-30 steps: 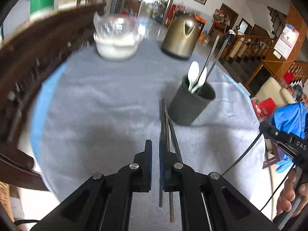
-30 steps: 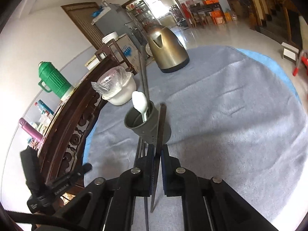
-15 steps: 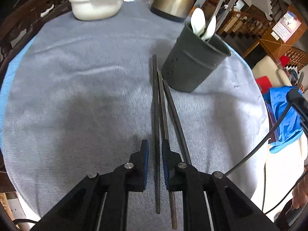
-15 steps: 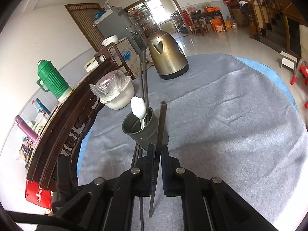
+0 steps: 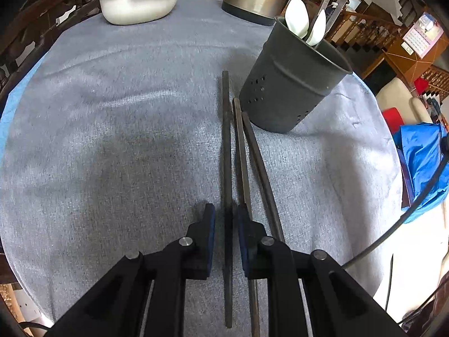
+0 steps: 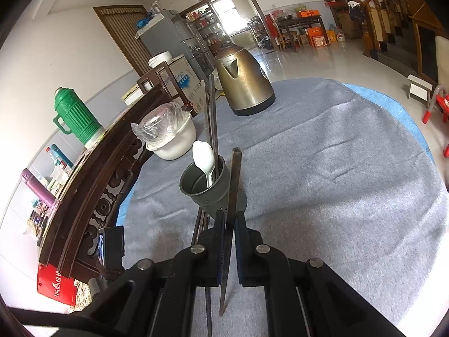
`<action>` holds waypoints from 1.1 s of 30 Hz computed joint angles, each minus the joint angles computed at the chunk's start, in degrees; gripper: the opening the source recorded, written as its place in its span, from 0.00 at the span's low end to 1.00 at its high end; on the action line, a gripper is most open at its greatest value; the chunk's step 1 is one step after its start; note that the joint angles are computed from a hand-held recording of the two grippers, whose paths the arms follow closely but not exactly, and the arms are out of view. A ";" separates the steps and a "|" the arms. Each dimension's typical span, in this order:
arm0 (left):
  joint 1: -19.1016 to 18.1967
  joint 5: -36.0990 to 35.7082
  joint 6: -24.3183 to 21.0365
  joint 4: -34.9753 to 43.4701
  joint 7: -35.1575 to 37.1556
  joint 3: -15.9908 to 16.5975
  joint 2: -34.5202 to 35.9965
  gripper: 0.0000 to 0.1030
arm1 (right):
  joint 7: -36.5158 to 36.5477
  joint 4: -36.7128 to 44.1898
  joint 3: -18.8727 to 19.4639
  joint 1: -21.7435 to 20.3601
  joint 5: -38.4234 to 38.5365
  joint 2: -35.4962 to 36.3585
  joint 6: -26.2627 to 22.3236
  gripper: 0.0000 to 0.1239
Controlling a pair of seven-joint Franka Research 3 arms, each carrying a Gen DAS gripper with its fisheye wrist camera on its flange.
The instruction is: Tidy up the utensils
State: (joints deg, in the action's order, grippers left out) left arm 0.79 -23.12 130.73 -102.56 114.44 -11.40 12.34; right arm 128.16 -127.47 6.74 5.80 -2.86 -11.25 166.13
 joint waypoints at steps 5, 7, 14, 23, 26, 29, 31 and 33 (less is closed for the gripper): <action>0.41 -1.23 0.04 1.61 -1.05 -0.17 1.57 0.11 | -0.11 -0.18 0.24 -0.11 -0.42 -0.33 -0.09 0.06; 0.80 -1.32 0.10 1.76 -0.85 -0.14 1.75 0.06 | 0.21 -0.18 0.35 -0.19 -0.62 -0.40 -0.17 0.06; 3.08 -5.34 -1.08 -1.27 1.36 0.35 -0.48 0.06 | 1.14 -0.39 0.94 -0.77 -2.02 -0.86 -0.05 0.05; 2.94 -5.59 -4.58 -7.16 3.43 3.29 -5.88 0.07 | 2.09 -0.06 1.26 -0.94 -3.91 -0.83 -0.27 0.05; 2.24 -2.61 -3.68 -3.85 1.75 3.32 -4.09 0.12 | 1.11 0.08 0.84 -0.29 -2.87 -0.65 -0.65 0.05; 1.57 0.51 -3.53 1.04 -0.76 2.85 -0.51 0.15 | 0.84 -0.04 0.71 -0.16 -2.64 -0.82 -0.72 0.05; 1.16 2.78 -3.79 4.85 -2.94 2.39 2.43 0.15 | 0.72 0.02 0.66 -0.15 -2.48 -0.88 -0.93 0.05; 1.31 3.81 -4.98 8.61 -4.83 1.75 5.14 0.15 | 0.45 -0.04 0.49 -0.05 -2.04 -0.98 -1.19 0.05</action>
